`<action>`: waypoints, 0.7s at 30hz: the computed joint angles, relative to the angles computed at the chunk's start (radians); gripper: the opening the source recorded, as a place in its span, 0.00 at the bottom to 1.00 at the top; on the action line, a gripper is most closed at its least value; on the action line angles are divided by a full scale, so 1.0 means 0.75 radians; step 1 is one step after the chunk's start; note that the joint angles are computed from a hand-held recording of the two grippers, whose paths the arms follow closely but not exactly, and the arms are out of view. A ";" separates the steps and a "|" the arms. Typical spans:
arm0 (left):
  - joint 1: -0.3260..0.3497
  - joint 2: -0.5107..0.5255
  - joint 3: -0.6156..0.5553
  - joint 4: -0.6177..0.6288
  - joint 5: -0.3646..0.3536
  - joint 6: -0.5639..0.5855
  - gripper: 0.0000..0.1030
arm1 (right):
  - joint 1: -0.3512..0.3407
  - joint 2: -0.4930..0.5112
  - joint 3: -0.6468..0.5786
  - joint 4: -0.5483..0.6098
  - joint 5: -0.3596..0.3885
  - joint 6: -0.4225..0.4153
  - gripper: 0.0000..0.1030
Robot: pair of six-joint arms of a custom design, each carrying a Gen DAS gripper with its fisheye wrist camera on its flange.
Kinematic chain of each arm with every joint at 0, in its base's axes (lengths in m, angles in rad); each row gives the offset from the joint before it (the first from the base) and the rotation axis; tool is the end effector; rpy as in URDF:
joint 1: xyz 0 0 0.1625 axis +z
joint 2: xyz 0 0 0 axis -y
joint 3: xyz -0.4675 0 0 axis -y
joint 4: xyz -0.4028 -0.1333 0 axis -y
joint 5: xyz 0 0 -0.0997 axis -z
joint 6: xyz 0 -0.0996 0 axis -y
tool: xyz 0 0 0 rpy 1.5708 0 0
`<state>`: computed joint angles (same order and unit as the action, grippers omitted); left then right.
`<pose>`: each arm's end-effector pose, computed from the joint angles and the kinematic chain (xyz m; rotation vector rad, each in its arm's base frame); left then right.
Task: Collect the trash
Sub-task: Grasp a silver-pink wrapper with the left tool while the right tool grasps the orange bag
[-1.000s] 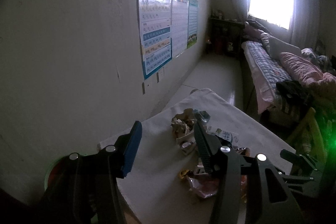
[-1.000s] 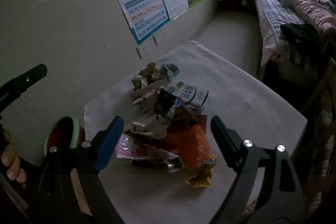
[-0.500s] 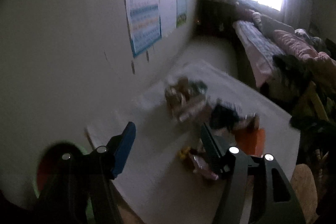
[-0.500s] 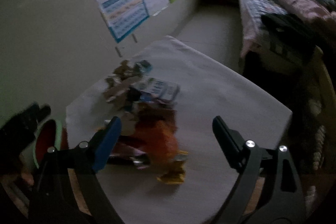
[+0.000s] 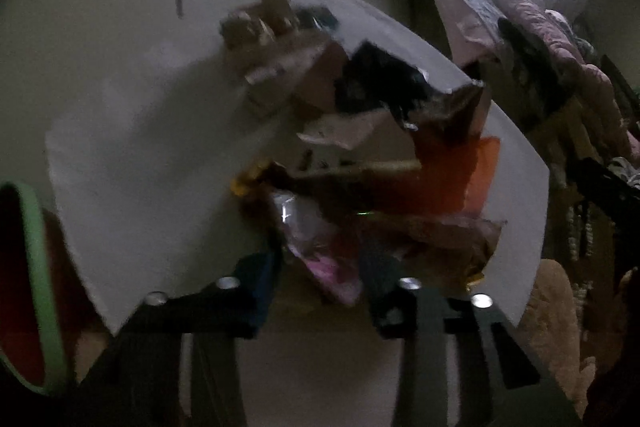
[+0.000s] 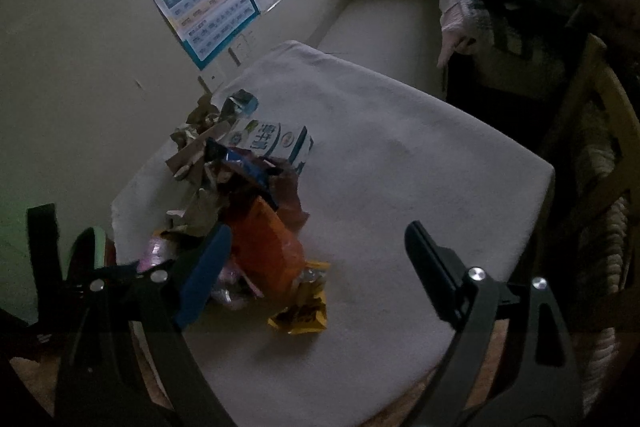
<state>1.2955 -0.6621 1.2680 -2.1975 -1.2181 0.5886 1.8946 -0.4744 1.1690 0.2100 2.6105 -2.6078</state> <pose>-0.0565 -0.8168 0.1291 1.1631 2.5355 0.0489 0.2607 -0.6278 0.0170 -0.6540 -2.1106 1.1979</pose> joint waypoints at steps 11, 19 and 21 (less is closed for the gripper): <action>-0.002 -0.080 0.061 -0.087 -0.017 0.058 0.00 | -0.018 0.025 -0.030 0.047 -0.048 0.026 0.84; 0.005 -0.158 0.090 -0.333 -0.020 0.144 0.00 | -0.094 0.115 -0.191 0.188 -0.207 -0.035 0.84; 0.015 -0.159 0.062 -0.334 -0.021 0.145 0.00 | -0.118 0.138 -0.234 0.216 -0.254 -0.061 0.84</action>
